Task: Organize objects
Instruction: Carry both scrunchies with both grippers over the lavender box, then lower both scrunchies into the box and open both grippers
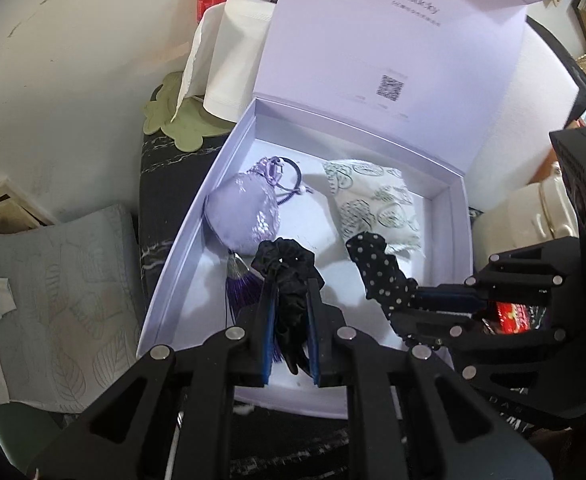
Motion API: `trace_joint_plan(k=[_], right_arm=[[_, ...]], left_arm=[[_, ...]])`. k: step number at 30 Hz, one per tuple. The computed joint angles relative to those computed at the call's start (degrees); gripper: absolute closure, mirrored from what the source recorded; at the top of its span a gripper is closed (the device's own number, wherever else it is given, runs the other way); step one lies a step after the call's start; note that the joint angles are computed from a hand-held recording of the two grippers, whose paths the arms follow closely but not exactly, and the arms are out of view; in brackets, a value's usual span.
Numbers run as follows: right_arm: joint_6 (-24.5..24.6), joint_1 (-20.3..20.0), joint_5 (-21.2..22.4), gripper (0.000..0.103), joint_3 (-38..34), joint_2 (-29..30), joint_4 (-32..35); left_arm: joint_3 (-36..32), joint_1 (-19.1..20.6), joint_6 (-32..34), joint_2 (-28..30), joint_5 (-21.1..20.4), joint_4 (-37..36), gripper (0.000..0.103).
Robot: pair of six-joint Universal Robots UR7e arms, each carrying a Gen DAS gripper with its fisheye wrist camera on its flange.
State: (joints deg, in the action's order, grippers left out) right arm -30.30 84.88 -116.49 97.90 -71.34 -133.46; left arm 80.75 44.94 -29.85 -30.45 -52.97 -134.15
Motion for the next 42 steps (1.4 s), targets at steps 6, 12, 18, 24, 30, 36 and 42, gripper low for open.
trace_joint_plan(k=[6, 12, 18, 24, 30, 36, 42], right_arm=[[0.60, -0.86, -0.14, 0.090, -0.89, 1.49, -0.25], [0.02, -1.17, -0.19, 0.089, -1.38, 2.66, -0.82], [0.53, -1.41, -0.26, 0.088, -1.58, 3.22, -0.41], [0.48, -1.32, -1.13, 0.087, -1.62, 3.71, -0.90], [0.69, -0.70, -3.66, 0.076, -1.52, 4.13, -1.28], [0.36, -0.13, -4.03, 0.062, -0.37, 2.94, -2.23], [0.41, 0.98, -3.90, 0.062, 0.52, 1.27, -2.30]], left_arm=[[-2.16, 1.54, 2.97, 2.02, -0.15, -0.98, 0.091], [-3.22, 2.67, 3.76, 3.39, -0.54, -1.09, 0.091], [-3.15, 3.42, 3.01, 3.76, -0.82, -0.75, 0.090], [-2.62, 3.82, 1.62, 3.82, -0.84, -0.22, 0.090], [-2.64, 3.55, -0.40, 3.73, 0.68, 2.16, 0.085], [-2.54, 2.90, -5.18, 2.84, 3.16, 7.21, 0.071], [0.36, 1.26, -7.63, 0.58, 5.25, 7.42, 0.053]])
